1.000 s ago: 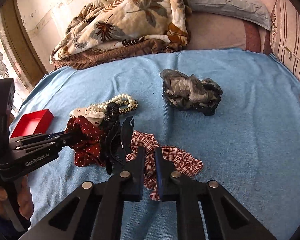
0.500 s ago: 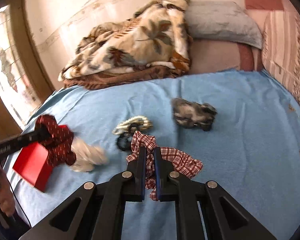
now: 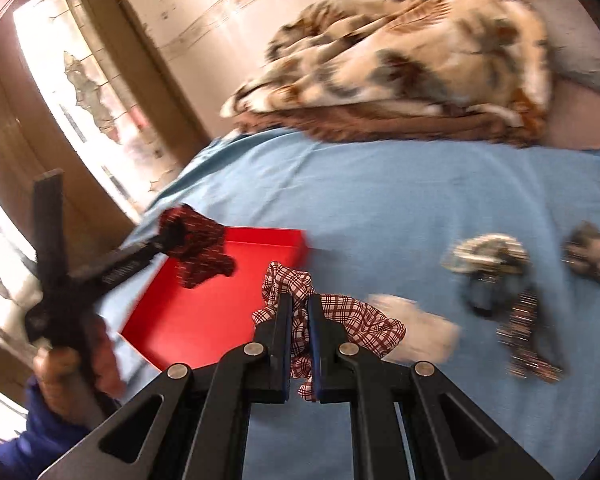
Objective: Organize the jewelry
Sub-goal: 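Carry both scrunchies into the red tray and open both tools, then move both tools back over the remaining accessories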
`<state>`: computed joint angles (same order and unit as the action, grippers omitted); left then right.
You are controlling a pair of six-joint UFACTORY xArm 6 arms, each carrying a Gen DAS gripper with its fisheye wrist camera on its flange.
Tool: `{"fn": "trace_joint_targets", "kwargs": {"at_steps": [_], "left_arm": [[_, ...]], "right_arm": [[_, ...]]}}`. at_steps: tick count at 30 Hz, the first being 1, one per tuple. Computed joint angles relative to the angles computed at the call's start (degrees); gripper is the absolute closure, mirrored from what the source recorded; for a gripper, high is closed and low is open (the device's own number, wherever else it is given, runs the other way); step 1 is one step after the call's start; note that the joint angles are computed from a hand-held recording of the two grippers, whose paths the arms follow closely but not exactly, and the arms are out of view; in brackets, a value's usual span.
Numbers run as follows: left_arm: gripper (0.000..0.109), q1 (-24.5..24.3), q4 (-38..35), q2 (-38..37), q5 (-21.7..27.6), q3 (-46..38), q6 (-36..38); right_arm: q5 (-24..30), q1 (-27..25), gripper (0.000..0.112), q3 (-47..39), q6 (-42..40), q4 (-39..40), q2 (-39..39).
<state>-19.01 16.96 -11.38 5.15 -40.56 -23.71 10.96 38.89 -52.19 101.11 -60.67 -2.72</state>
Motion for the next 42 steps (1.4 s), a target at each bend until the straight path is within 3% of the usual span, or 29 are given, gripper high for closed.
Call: {"fn": "trace_joint_targets", "kwargs": {"at_steps": [2, 5, 9, 11, 14, 15, 16, 18, 22, 23, 26, 33, 38, 42], "left_arm": [[0.099, 2.45, -1.86, 2.02, -0.66, -0.68, 1.61], [0.099, 5.09, -0.83, 5.75, 0.55, -3.61, 0.95], [0.098, 7.72, 6.14, 10.16, 1.65, -7.66, -5.23], [0.097, 8.23, 1.89, 11.68, 2.54, -8.86, -3.32], [0.082, 8.13, -6.56, 12.44, 2.48, -9.36, 2.75], [0.070, 8.00, -8.13, 12.31, 2.00, -9.17, 3.83], [0.059, 8.03, -8.86, 11.77, 1.01, -8.54, 4.25], [0.048, 8.46, -6.02, 11.00, -0.31, -7.84, 1.66], [0.040, 8.95, -1.89, 9.40, -2.53, -6.62, -2.32], [0.040, 9.31, 1.18, 8.98, -2.89, -6.31, -4.87], [0.040, 9.98, 8.68, 7.95, -2.59, -5.91, -10.92], [0.040, 8.66, 7.58, 2.98, -3.97, -1.49, -10.04], [0.040, 6.74, 18.65, -4.63, -5.54, 4.06, -19.01], [0.040, 1.43, 24.74, -8.61, -3.79, 5.98, -22.64]], "right_arm": [[-1.56, -0.04, 0.104, -4.61, -2.70, 2.95, 4.95], [-2.86, 0.17, 0.104, -12.91, -13.44, 14.29, 14.15], [1.31, 0.98, 0.104, -23.39, -26.73, 28.10, 23.94], [3.09, 0.96, 0.104, -27.57, -30.91, 33.00, 27.83], [5.34, 0.91, 0.101, -31.71, -34.21, 36.62, 31.32], [6.02, 0.88, 0.101, -32.68, -34.87, 37.15, 32.07], [6.28, 0.81, 0.101, -32.88, -34.68, 36.81, 32.25], [6.63, 0.62, 0.100, -32.88, -34.37, 36.51, 32.19], [6.62, 0.22, 0.059, -31.79, -28.54, 30.72, 30.73], [6.62, 0.05, 0.056, -31.60, -27.36, 29.38, 30.40], [5.01, -0.49, 0.056, -27.89, -25.26, 27.10, 27.14], [5.51, -1.64, 0.056, -9.56, -10.44, 12.51, 10.12], [12.41, -1.25, 0.056, 7.53, -2.07, 6.72, -7.37], [20.29, 0.38, 0.055, 19.19, -1.57, 8.60, -20.31]]}}
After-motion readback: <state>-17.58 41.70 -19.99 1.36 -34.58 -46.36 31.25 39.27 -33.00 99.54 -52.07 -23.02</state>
